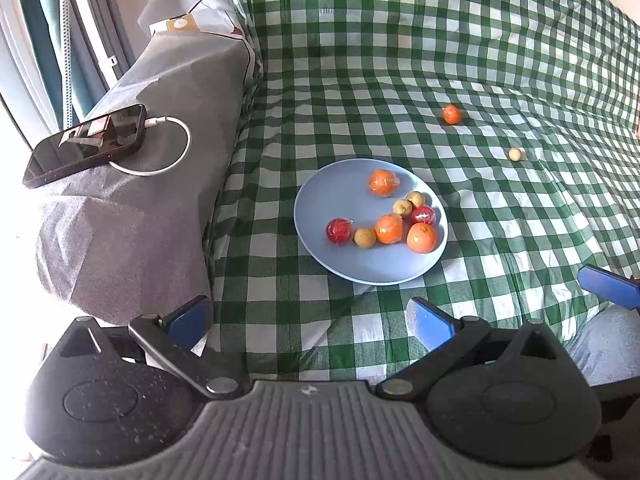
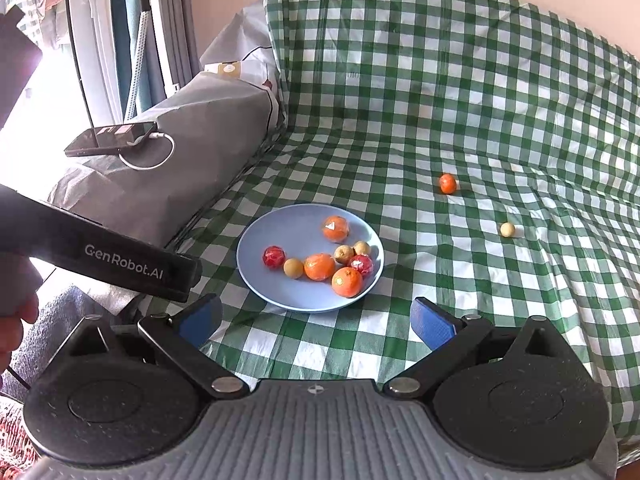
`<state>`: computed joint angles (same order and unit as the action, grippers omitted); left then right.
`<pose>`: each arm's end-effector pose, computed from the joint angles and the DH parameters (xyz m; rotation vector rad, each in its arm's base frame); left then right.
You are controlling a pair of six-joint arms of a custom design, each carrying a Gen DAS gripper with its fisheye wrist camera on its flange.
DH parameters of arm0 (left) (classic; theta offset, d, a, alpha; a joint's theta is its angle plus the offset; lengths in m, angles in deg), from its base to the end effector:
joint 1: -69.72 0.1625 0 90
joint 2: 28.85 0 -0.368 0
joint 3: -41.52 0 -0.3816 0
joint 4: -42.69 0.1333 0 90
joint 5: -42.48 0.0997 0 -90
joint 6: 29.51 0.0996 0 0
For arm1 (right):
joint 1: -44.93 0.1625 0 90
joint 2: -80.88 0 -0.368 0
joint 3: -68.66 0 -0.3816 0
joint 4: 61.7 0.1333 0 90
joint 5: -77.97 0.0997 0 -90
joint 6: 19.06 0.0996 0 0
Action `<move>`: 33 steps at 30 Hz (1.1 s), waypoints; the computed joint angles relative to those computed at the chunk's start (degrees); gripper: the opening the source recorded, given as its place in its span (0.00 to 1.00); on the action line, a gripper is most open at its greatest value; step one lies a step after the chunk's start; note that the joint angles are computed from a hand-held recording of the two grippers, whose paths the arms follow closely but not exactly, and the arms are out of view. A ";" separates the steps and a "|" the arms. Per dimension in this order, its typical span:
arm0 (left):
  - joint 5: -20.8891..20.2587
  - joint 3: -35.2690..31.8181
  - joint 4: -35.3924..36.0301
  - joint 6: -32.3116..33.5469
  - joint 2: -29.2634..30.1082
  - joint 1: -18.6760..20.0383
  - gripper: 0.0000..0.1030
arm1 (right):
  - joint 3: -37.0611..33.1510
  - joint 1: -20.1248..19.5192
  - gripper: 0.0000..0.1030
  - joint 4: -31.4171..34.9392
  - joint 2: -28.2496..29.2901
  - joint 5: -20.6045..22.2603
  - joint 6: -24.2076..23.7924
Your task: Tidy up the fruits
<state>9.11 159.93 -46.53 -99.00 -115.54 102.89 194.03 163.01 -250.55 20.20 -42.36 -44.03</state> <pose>-0.2168 -0.4003 0.2295 0.0968 2.1369 -0.7378 0.2964 -0.3792 0.1232 0.9384 -2.3504 0.7932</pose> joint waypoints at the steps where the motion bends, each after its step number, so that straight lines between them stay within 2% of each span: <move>1: -0.12 -0.31 0.11 0.06 0.37 0.17 1.00 | -0.19 -0.18 0.97 0.08 0.14 0.21 0.01; 8: -1.67 -3.72 -2.82 4.45 4.99 2.69 1.00 | -1.16 -2.64 0.97 -2.54 1.91 -0.12 1.18; 13: -0.65 -9.41 -7.87 11.22 11.97 6.03 1.00 | -3.38 -7.22 0.97 -7.42 3.71 -1.84 1.29; 18: 0.49 -17.73 -21.95 25.33 22.62 10.63 1.00 | -9.72 -13.77 0.97 -12.84 7.82 -3.74 0.04; 22: 0.73 -27.33 -39.18 41.36 34.63 15.03 1.00 | -18.54 -19.15 0.97 -14.80 13.42 -3.17 -1.23; 24: -1.12 -34.32 -45.20 47.99 41.19 17.66 1.00 | -23.43 -21.69 0.97 -15.53 16.55 -1.21 -2.42; 29: -3.92 -51.49 -53.20 58.84 55.73 23.16 1.00 | -36.73 -26.06 0.97 -13.32 24.64 2.27 -5.23; 33: -5.23 -64.89 -55.12 67.49 66.08 26.13 1.00 | -48.05 -27.97 0.97 -6.58 31.03 4.01 -9.06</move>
